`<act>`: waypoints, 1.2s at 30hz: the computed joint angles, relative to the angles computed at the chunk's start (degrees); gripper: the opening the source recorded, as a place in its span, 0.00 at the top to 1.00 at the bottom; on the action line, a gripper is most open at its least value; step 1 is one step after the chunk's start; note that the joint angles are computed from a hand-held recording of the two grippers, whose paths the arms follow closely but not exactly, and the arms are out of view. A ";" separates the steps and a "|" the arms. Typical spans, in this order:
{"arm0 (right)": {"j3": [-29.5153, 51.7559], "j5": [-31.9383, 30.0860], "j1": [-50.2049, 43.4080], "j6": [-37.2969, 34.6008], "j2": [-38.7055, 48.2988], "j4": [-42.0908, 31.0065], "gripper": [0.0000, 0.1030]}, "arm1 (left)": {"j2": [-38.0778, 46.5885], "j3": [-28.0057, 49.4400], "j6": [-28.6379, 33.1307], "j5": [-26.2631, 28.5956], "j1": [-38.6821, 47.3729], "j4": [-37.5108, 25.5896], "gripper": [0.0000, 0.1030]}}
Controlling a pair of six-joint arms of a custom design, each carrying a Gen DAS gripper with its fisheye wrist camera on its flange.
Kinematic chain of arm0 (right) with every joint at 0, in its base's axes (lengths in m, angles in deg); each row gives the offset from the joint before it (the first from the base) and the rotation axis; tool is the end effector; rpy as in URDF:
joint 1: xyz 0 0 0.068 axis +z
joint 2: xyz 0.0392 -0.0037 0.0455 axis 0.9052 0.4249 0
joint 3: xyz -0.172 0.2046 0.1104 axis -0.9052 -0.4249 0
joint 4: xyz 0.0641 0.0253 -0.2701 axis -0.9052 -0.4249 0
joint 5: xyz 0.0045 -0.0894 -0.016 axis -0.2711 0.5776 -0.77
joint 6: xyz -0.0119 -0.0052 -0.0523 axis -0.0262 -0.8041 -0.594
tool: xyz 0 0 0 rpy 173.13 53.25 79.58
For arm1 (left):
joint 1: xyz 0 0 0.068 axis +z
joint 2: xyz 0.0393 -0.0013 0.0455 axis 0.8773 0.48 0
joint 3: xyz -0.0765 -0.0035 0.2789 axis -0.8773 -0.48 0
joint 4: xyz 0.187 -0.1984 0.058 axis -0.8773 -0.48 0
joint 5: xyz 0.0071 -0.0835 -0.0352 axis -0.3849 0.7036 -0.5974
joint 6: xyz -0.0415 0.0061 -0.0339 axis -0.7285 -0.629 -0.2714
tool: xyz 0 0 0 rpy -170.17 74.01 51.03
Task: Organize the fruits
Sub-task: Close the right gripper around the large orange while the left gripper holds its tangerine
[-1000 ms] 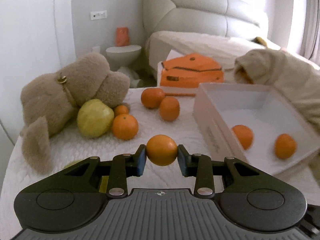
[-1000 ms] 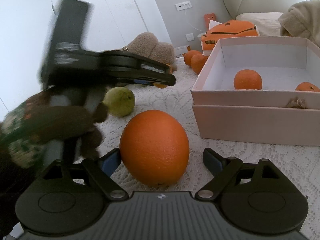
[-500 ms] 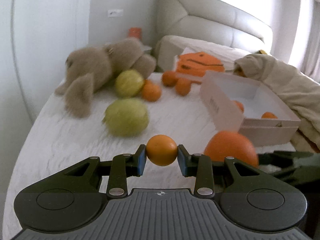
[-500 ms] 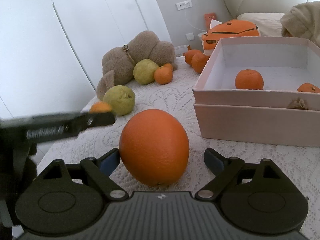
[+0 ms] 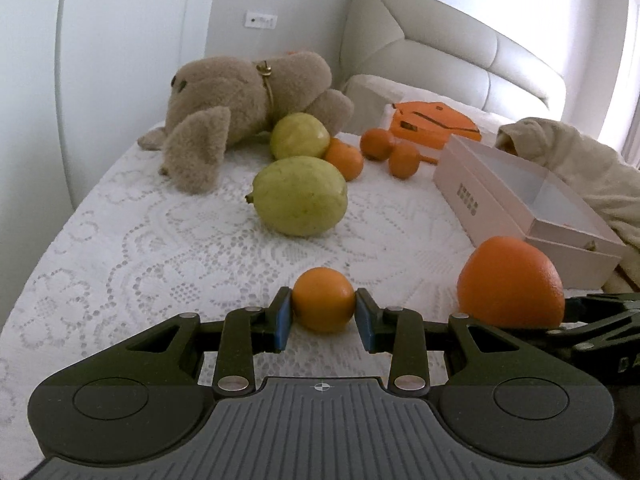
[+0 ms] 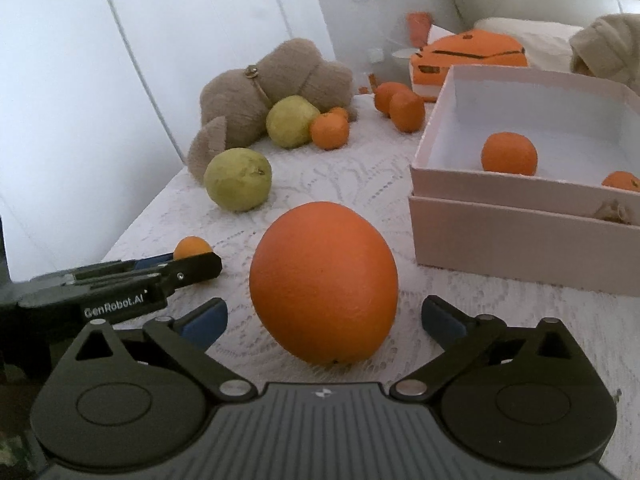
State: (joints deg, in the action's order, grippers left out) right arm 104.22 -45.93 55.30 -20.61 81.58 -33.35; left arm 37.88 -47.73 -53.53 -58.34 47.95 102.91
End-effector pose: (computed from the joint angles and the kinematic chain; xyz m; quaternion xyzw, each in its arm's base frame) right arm 0.2660 -0.0298 0.0557 0.0157 0.9220 0.1753 0.3448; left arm 0.3201 -0.0835 0.0316 0.1138 0.8802 -0.1619 0.4313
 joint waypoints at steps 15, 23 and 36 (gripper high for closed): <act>0.42 9.26 5.72 -2.17 -1.16 -2.48 0.00 | 0.82 0.08 -1.35 2.53 1.31 0.97 0.63; 1.62 11.58 5.42 -2.65 -2.24 -5.04 0.01 | 0.76 0.03 -1.32 2.60 1.36 0.93 0.63; 4.59 12.39 5.90 -0.99 -1.45 -7.49 0.10 | 0.83 0.05 -1.36 2.66 1.36 0.99 0.63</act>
State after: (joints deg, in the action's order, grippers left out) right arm 108.81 -33.53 61.21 -21.60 80.13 -40.85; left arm 38.70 -47.68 -54.89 -55.69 49.31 103.90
